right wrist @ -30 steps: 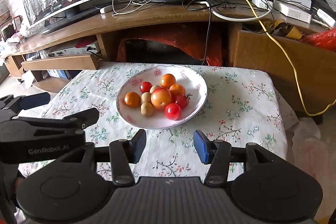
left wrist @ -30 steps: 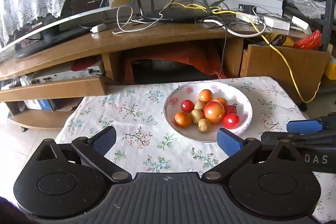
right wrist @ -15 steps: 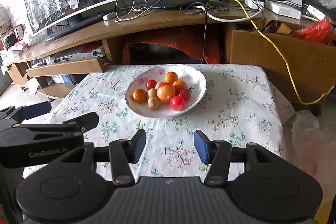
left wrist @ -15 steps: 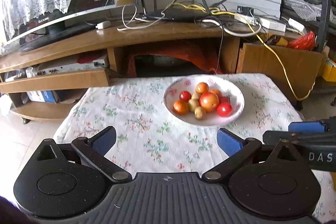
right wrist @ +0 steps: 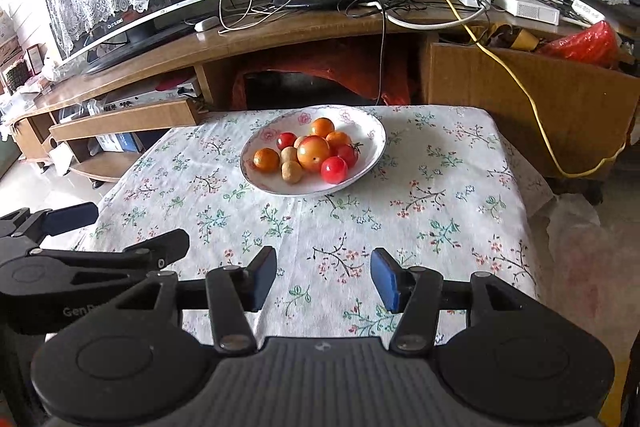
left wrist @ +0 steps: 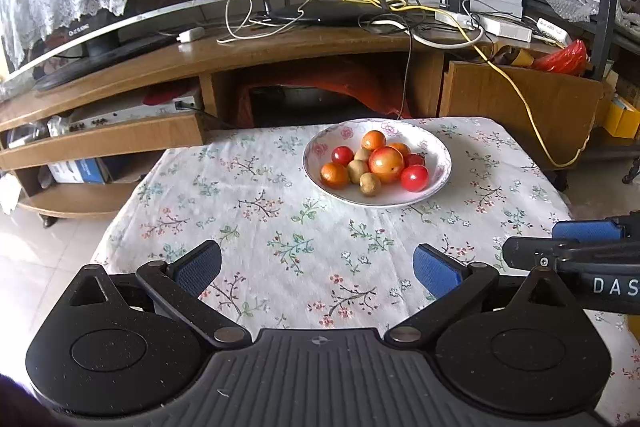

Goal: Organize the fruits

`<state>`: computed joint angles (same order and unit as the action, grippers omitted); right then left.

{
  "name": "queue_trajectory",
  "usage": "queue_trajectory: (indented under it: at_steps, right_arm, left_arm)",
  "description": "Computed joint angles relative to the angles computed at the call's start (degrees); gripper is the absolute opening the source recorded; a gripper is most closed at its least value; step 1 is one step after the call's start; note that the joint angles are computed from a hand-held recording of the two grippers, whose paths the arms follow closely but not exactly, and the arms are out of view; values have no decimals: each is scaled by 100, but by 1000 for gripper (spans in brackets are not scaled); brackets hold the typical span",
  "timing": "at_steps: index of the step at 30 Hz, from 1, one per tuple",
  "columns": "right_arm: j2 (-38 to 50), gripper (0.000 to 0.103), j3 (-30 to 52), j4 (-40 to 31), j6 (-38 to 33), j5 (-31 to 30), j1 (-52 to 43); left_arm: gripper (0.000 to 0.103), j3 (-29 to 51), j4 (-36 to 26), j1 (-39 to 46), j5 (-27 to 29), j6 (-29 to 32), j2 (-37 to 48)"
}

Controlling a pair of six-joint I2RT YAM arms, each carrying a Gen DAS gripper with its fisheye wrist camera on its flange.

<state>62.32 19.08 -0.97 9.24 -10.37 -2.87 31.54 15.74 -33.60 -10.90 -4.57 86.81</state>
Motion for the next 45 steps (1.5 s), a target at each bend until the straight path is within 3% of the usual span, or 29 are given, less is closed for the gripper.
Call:
queue_trajectory:
  at_steps: [29, 45]
  right_arm:
    - [-1044, 52, -472, -663, 210, 249, 296]
    - [-1696, 52, -654, -1208, 411, 455, 621]
  left_arm:
    - [103, -369, -450, 101, 434, -368, -492]
    - [103, -543, -730, -157, 230, -446, -702]
